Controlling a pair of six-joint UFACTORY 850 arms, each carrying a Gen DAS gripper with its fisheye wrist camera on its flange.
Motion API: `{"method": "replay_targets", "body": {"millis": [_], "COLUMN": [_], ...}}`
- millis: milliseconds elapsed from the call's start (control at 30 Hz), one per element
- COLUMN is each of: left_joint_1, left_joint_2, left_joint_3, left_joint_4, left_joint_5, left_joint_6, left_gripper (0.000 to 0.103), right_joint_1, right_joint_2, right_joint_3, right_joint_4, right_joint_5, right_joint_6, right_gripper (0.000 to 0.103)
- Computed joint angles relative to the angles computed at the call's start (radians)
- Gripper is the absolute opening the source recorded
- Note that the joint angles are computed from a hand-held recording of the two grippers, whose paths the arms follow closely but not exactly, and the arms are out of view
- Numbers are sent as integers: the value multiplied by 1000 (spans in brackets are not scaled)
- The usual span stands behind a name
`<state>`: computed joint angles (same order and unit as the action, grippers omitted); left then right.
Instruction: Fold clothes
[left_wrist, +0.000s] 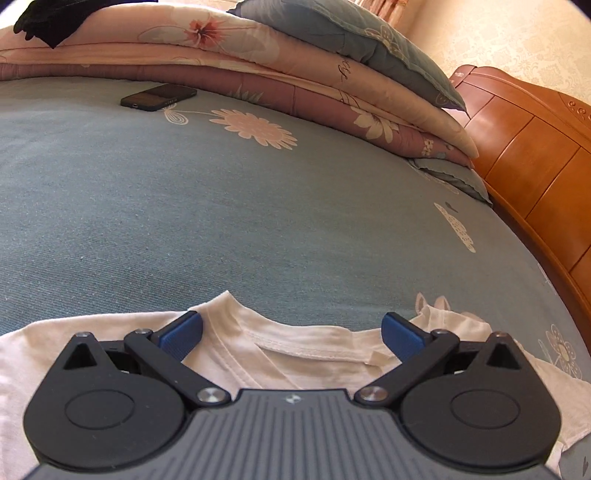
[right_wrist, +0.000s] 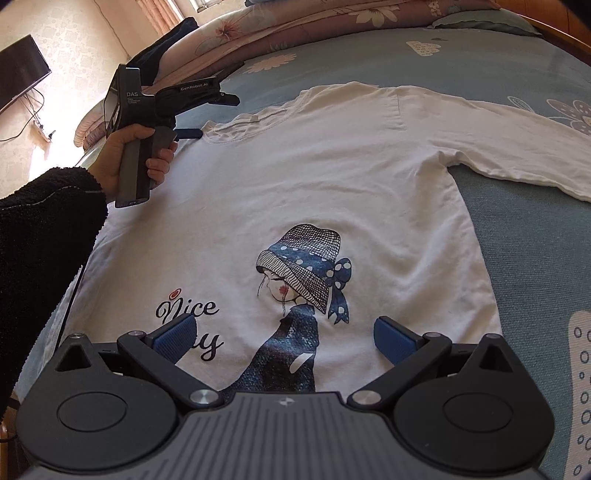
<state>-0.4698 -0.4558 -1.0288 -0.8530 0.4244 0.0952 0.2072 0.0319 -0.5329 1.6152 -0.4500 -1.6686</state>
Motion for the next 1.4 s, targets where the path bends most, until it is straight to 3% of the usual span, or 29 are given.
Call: {"method": "replay_targets", "body": {"millis": [167, 333, 567, 667, 867, 1100, 1400], "left_joint_1": [-29, -72, -238, -322, -479, -614, -745], "left_joint_2": [17, 124, 244, 248, 211, 230, 258], "left_joint_3": [-40, 14, 147, 188, 207, 252, 279], "left_joint_4": [-342, -410, -633, -749, -958, -1006, -1126], "left_joint_5": [-20, -47, 64, 129, 214, 298, 375], "left_joint_6": [314, 410, 676, 751, 873, 767, 707], "left_gripper": [102, 102, 102, 102, 102, 102, 102], "right_joint_1": [29, 52, 148, 132, 15, -6, 45], "right_joint_2": [6, 13, 40, 52, 33, 16, 35], "right_joint_3": [13, 26, 53, 50, 19, 13, 36], "right_joint_4": [72, 151, 414, 268, 19, 21, 105], "right_joint_5": [47, 82, 226, 207, 36, -6, 73], "right_joint_6": [-87, -182, -500, -330, 18, 55, -68], "right_gripper": [103, 103, 103, 103, 103, 103, 103]}}
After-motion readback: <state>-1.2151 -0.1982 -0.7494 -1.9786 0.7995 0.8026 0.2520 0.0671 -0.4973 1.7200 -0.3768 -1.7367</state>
